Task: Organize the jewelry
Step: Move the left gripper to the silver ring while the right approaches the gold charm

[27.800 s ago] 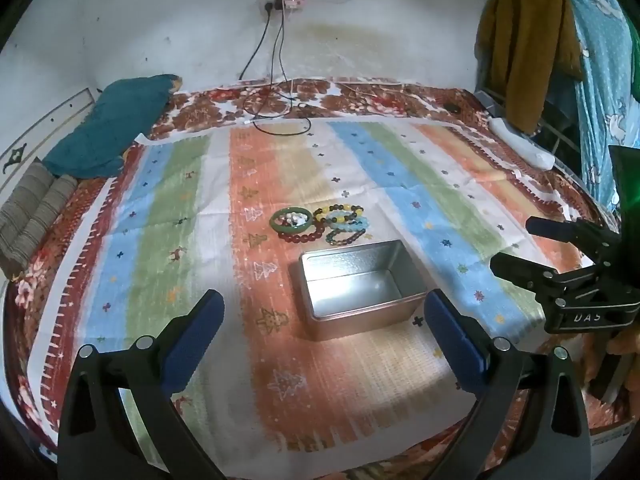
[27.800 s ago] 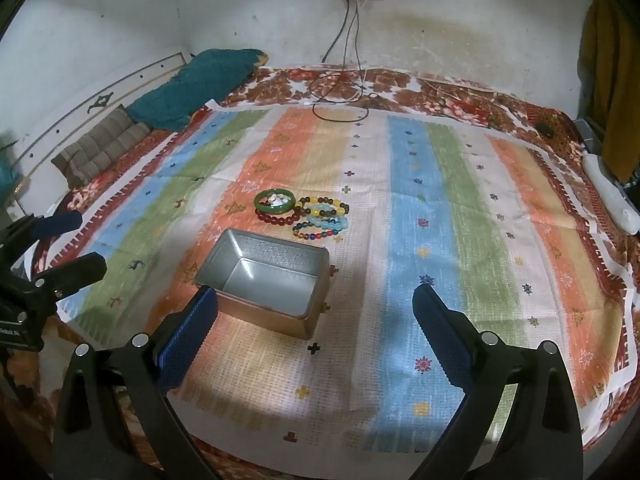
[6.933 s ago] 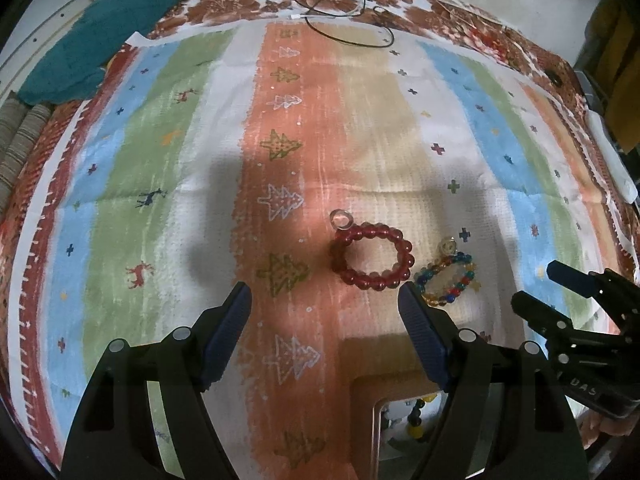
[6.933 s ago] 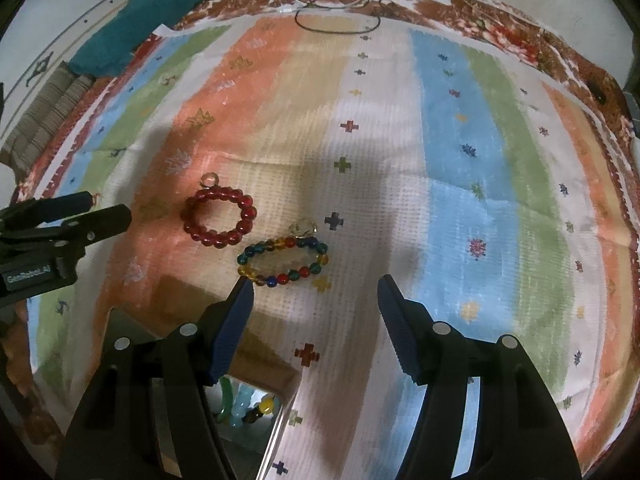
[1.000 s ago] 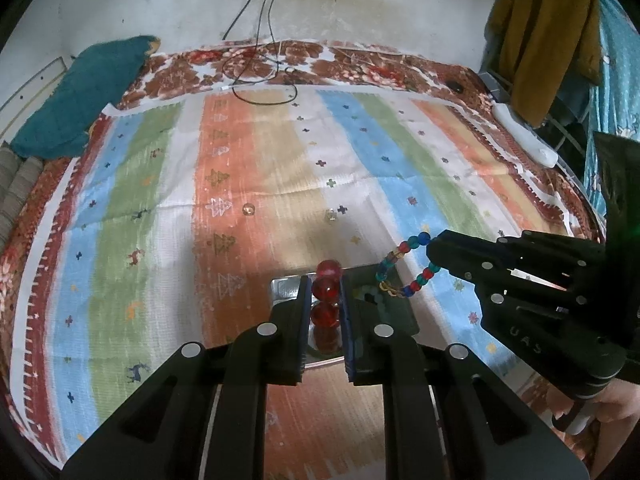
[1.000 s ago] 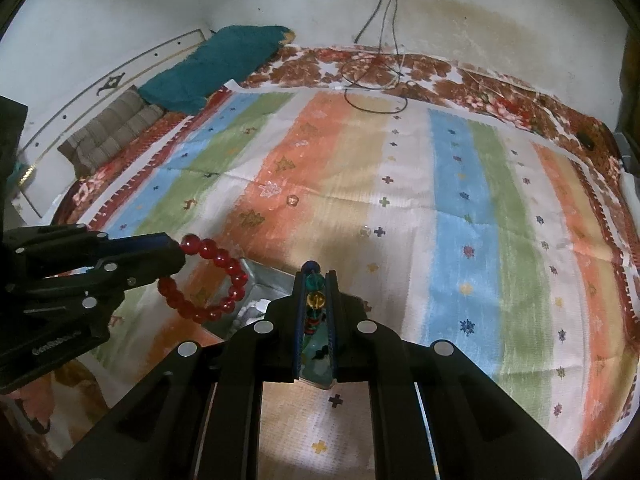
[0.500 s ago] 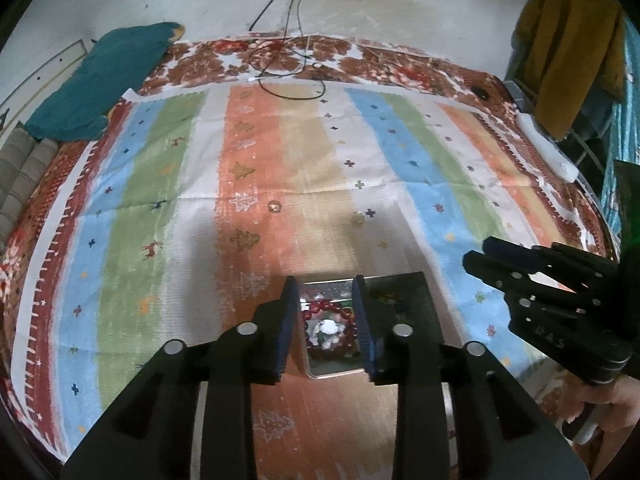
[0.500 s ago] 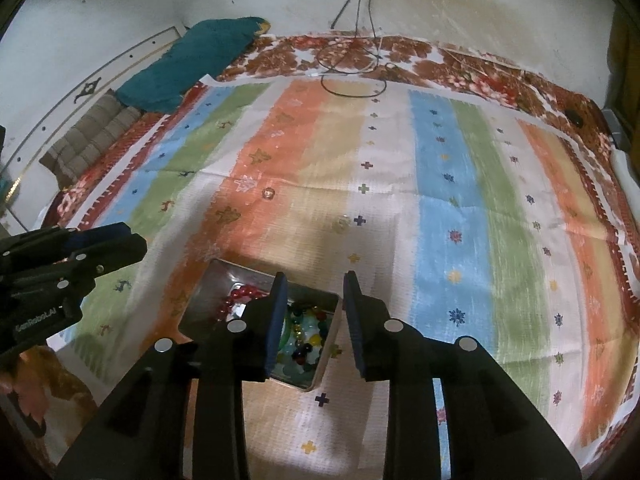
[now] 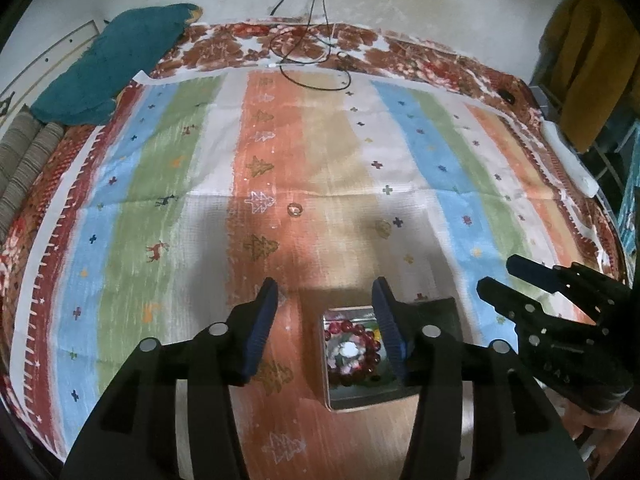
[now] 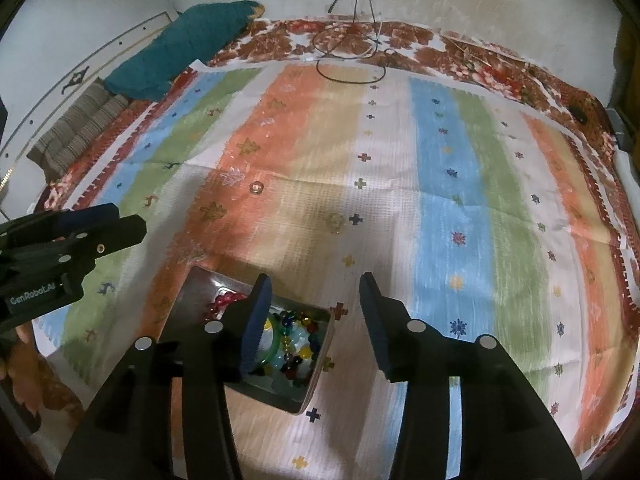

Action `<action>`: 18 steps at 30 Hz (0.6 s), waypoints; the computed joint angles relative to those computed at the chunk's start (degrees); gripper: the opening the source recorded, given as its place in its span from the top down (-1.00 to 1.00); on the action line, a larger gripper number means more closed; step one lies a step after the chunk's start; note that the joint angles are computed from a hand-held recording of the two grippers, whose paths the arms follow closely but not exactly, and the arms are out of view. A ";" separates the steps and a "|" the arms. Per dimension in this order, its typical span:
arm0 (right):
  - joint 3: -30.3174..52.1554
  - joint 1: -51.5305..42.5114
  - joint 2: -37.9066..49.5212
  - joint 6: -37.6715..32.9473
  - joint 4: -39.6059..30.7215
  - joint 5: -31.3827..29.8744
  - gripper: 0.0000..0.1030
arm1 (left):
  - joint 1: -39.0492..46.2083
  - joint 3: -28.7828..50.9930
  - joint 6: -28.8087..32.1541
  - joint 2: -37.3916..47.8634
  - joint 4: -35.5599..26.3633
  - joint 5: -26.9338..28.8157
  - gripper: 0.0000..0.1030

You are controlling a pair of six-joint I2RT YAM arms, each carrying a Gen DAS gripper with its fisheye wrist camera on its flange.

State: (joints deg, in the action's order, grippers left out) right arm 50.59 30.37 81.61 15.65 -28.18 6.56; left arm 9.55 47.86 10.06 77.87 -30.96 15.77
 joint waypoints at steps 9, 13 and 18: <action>4.54 -1.19 8.03 -1.39 0.52 -1.69 0.07 | -1.72 3.82 -1.85 6.77 2.18 -3.06 -0.05; 5.63 -1.33 9.22 -2.07 0.57 -2.21 0.04 | -2.70 5.54 -1.82 9.43 3.22 -4.30 -0.11; 7.27 -2.01 11.38 -2.78 0.63 -3.11 0.03 | -3.75 8.37 -3.17 13.74 3.71 -5.62 -0.11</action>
